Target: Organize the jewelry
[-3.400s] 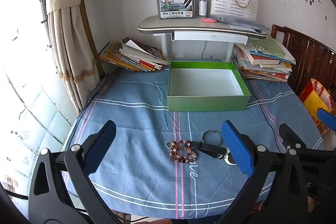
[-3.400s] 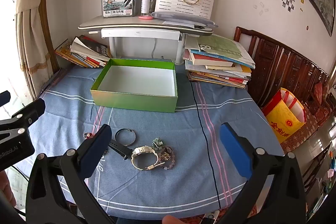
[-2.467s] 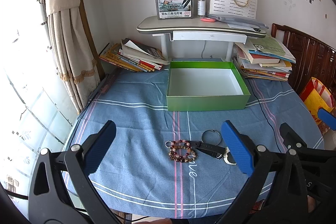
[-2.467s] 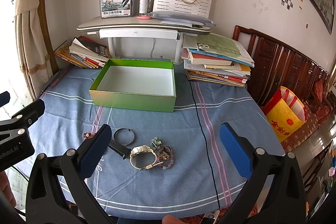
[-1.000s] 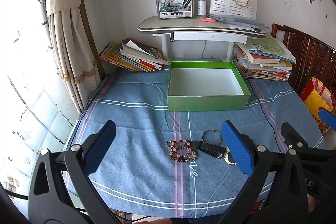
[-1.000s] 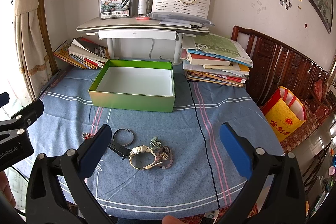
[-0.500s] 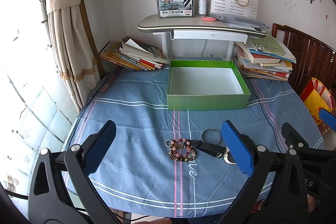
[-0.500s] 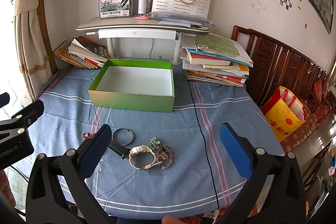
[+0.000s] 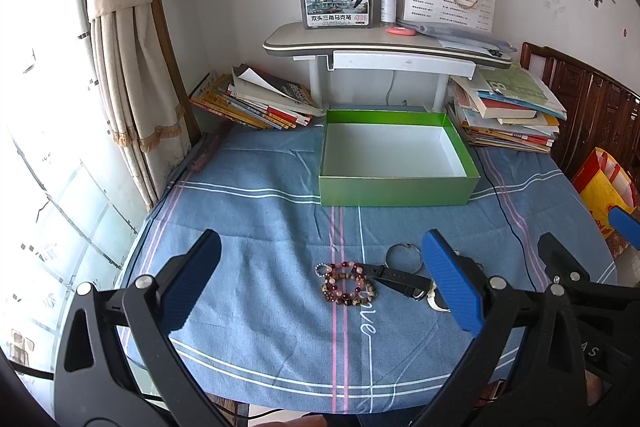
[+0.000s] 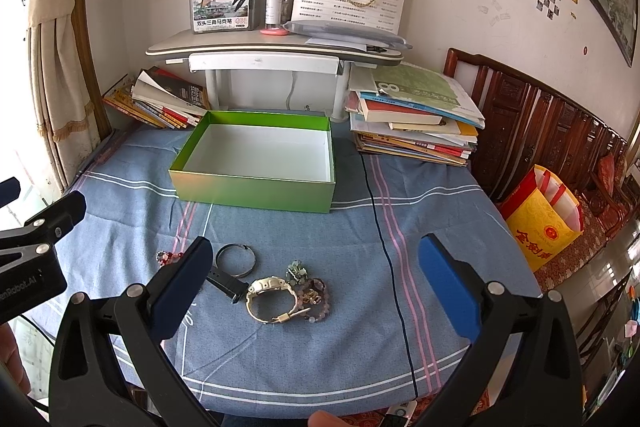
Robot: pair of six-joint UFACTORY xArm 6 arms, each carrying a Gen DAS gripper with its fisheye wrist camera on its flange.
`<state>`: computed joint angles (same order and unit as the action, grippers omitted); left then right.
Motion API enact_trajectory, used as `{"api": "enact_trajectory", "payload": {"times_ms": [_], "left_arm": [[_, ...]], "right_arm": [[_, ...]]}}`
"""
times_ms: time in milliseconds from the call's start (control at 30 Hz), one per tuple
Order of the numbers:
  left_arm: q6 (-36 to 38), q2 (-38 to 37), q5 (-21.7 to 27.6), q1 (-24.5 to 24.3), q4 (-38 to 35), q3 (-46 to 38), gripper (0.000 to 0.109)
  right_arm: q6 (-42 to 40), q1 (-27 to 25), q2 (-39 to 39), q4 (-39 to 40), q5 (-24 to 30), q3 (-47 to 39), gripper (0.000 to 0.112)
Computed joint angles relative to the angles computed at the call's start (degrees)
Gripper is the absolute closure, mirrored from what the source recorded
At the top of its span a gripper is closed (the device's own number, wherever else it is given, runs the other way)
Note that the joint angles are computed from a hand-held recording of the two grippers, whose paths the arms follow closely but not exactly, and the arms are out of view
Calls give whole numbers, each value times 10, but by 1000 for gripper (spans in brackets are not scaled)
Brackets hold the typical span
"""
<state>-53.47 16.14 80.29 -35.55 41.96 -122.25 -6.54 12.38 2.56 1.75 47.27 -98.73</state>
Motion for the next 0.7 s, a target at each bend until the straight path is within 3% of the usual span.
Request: {"api": "enact_trajectory", "payload": {"times_ms": [233,300,367,467,533,600,700], "left_arm": [[1,5,9,6,-13,-3,9],[-3,11,30,13,-22,-13,9],[-10,8,40,27,-48,-8,9],[-18,-7,32,51,-97,27,9],[-11,-15,16,67,-134,53,9],[10,-12,2,78,-161,69,11],[47,12,-4,91,-199,70,25]], "right_arm": [[1,2,19,-5,28,-24,12],[16,-2,55,-50,84,-68,12],[19,-17,99,-46,161,-127,12],[16,-32,128,-29,206,-153,12],[-2,-39,131,-9,208,-140,22],[-19,-45,137,15,217,-135,48],[-46,-47,160,57,235,-149,63]]}}
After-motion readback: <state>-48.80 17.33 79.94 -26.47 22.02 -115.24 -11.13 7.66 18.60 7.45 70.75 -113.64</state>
